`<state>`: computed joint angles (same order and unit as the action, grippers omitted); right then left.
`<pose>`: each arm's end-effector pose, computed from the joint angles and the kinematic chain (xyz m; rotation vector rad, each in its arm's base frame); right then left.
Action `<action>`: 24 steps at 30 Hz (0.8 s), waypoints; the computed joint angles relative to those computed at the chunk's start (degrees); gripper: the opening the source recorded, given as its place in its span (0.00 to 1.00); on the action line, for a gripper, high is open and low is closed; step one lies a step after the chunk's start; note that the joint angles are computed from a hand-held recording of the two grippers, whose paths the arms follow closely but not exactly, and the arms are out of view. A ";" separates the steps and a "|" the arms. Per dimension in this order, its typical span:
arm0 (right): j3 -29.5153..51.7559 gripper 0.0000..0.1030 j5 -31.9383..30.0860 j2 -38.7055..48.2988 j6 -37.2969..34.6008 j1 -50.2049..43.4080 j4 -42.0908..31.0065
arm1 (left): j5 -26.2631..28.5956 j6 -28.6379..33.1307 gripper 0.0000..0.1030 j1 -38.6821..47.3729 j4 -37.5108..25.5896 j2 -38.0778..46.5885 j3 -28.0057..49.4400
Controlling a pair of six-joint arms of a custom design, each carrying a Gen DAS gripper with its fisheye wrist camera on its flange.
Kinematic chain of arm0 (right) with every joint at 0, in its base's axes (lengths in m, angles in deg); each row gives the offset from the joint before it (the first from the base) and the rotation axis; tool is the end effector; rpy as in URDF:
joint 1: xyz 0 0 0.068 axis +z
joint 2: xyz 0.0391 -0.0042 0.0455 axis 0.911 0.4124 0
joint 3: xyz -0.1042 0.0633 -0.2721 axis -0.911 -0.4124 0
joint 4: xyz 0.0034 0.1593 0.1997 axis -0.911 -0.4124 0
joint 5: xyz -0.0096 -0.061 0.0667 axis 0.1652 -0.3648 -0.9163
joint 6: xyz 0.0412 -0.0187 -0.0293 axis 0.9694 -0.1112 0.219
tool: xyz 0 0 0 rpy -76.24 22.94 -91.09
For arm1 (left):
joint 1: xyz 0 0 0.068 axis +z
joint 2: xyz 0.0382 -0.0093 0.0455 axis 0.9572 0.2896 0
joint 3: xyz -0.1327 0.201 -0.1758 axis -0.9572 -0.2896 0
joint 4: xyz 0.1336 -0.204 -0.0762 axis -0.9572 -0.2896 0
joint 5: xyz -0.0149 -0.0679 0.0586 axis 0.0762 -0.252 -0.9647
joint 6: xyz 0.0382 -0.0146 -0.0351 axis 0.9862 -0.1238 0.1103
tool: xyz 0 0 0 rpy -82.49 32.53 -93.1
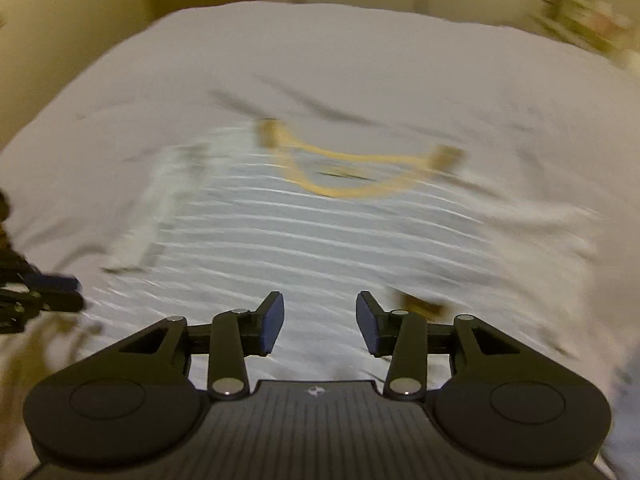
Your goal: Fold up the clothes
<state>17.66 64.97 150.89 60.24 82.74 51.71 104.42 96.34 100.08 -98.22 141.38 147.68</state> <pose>0.2667 0.0767 0.2756 -0.0195 2.5658 0.0215 0.3268 0.1406 0.2460 0.6622 2.3990 -0.4913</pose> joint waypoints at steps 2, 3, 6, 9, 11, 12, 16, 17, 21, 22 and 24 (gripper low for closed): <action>-1.16 0.43 -0.55 -5.97 -2.42 -6.91 -4.76 | -0.05 -1.69 0.32 -5.74 4.35 -4.62 -4.36; -1.81 0.43 -1.44 -8.20 -4.15 -10.84 -5.99 | -0.39 -3.04 0.35 -9.25 7.02 -6.74 -6.44; -2.22 0.43 -7.84 -11.08 -13.10 -25.94 -7.11 | -4.33 -8.67 0.39 -22.59 17.28 -12.77 -12.35; -0.52 0.43 -16.61 -9.14 -26.13 -41.42 -6.89 | -13.23 -14.68 0.39 -38.50 27.30 -14.60 -15.60; 2.46 0.44 -23.34 -3.25 -34.20 -50.00 -5.35 | -22.02 -17.30 0.40 -49.65 34.08 -11.90 -15.69; 5.02 0.45 -26.87 0.82 -38.37 -53.91 -5.00 | -26.11 -18.25 0.40 -54.07 36.54 -9.82 -15.07; 21.19 0.45 -35.47 19.79 -50.63 -62.73 -9.32 | -38.09 -22.84 0.40 -67.24 38.25 3.41 -5.44; 25.98 0.45 -36.87 23.81 -52.98 -64.07 -11.57 | -40.46 -22.84 0.40 -69.48 37.91 6.96 -2.60; 43.52 0.45 -40.70 36.28 -58.20 -66.90 -20.55 | -47.74 -23.32 0.37 -73.46 35.97 18.15 6.42; 46.87 0.45 -41.24 38.55 -58.98 -67.12 -22.29 | -49.40 -23.72 0.36 -74.00 35.50 20.45 8.54; 52.49 0.46 -41.98 42.37 -61.02 -67.04 -25.57 | -51.96 -24.70 0.36 -74.50 36.07 23.18 10.58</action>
<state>70.14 22.98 193.26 -0.78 15.70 26.15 52.46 71.64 25.57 -62.15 164.57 158.27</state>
